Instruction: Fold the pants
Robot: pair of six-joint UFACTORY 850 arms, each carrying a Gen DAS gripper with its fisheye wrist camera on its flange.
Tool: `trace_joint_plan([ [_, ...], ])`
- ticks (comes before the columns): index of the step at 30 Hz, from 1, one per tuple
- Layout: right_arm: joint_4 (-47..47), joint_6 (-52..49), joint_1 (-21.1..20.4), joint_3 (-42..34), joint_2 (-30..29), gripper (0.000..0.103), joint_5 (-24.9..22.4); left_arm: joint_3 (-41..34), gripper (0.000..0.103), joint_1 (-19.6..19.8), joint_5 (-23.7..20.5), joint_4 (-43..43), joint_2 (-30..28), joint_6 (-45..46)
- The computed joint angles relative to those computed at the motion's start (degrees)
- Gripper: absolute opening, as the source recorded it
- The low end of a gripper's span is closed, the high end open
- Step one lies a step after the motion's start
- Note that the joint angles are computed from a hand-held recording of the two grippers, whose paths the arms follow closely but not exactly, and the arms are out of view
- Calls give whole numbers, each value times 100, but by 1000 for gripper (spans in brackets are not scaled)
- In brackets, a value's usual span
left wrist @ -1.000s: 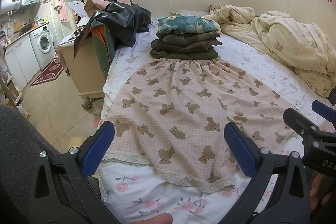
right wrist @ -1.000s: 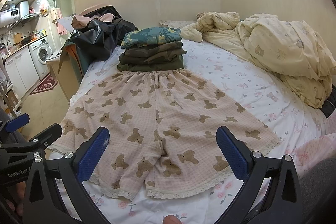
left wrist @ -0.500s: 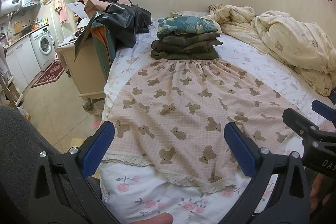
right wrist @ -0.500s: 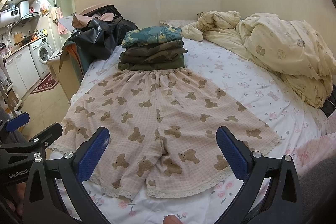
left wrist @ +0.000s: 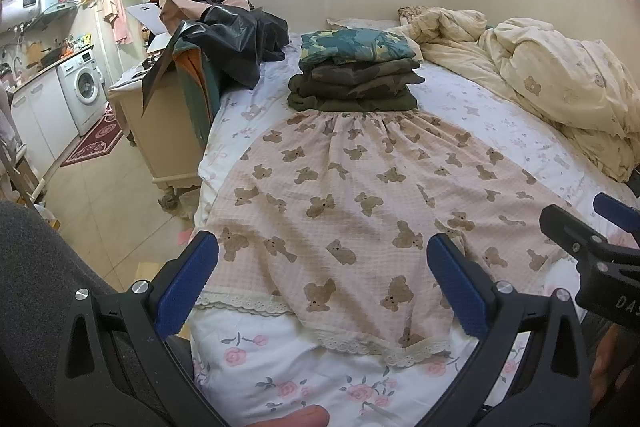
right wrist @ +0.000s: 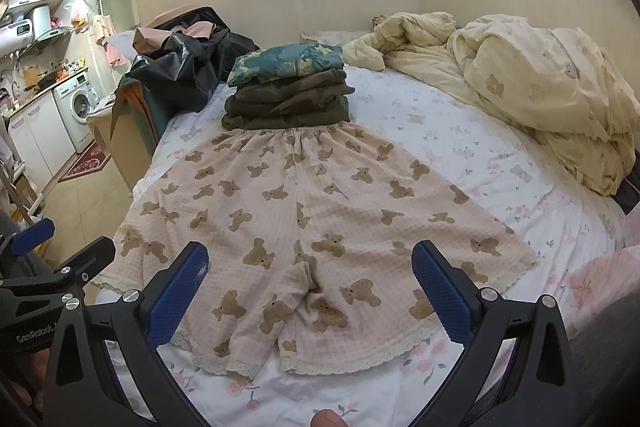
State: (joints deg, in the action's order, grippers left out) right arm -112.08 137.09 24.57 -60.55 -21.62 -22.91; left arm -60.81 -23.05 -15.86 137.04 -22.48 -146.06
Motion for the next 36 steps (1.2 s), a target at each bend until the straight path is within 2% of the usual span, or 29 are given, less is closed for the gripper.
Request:
trace_joint_plan([
  [32,194,-138,-44,-19,57,103,16,1,103,22,-68,1,-65,-69],
  [36,306,-203,-80,-20,68,103,62,-140,103,-10,73,-416,-160,365],
])
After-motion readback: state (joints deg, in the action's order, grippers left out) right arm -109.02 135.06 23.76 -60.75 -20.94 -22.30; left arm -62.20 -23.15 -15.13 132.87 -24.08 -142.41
